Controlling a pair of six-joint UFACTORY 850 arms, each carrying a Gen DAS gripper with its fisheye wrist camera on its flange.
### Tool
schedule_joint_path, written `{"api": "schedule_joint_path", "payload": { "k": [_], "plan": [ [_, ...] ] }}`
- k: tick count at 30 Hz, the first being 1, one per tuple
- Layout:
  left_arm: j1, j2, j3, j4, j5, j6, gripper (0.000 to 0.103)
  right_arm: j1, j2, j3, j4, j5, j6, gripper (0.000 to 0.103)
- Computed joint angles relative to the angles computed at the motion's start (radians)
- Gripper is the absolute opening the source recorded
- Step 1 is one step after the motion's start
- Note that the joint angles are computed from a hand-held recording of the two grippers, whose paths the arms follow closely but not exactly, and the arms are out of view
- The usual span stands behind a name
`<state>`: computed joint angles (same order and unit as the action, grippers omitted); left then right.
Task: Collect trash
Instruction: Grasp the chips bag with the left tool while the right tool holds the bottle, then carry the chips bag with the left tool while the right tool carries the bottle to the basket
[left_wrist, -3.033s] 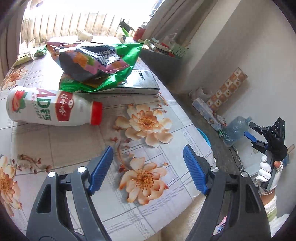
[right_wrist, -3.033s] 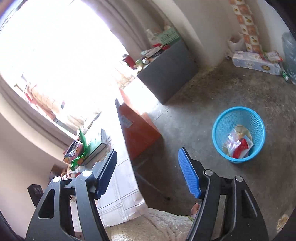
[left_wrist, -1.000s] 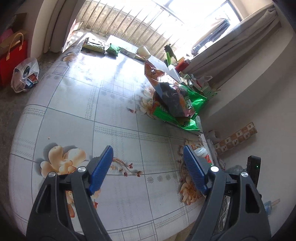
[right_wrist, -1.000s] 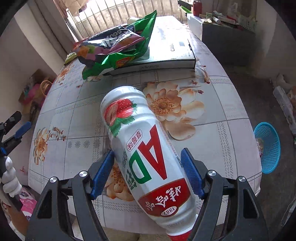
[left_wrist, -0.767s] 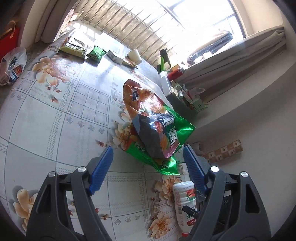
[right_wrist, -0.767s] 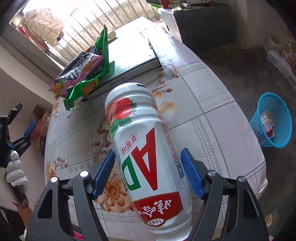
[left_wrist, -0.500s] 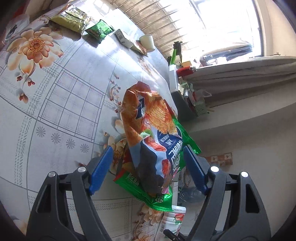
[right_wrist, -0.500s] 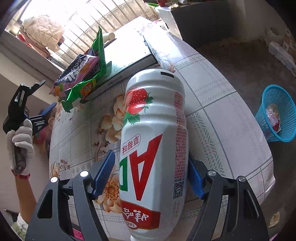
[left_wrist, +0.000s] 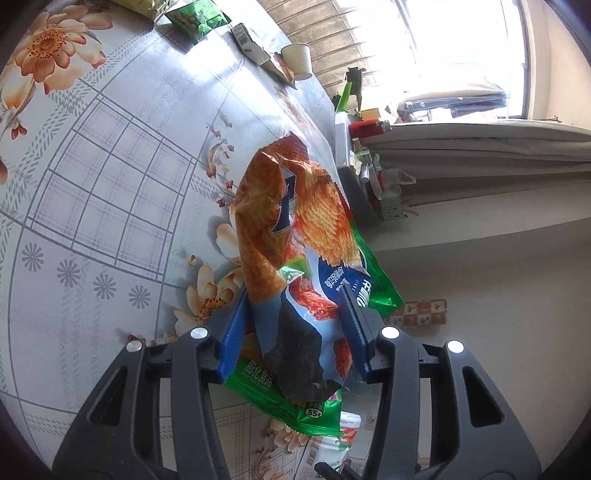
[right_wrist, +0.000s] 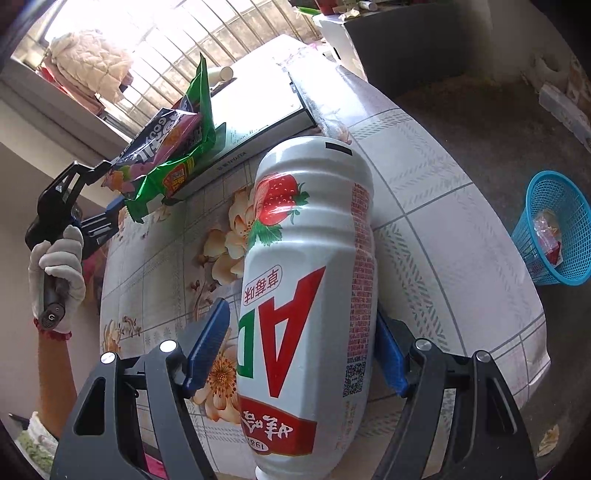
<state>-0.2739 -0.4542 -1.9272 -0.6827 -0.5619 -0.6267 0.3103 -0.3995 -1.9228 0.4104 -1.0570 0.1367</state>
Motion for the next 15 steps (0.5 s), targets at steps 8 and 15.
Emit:
{"api": "schedule_joint_path", "payload": {
  "k": [8,15],
  "plan": [
    [0.004,0.007,0.015,-0.065,0.016,0.075,0.017,-0.001,0.005,0.007,0.002,0.004,-0.005,0.072],
    [0.002,0.045,0.069,-0.165,0.063,0.191,0.01,-0.002,0.004,0.005,0.002,0.002,-0.006,0.072]
  ]
}}
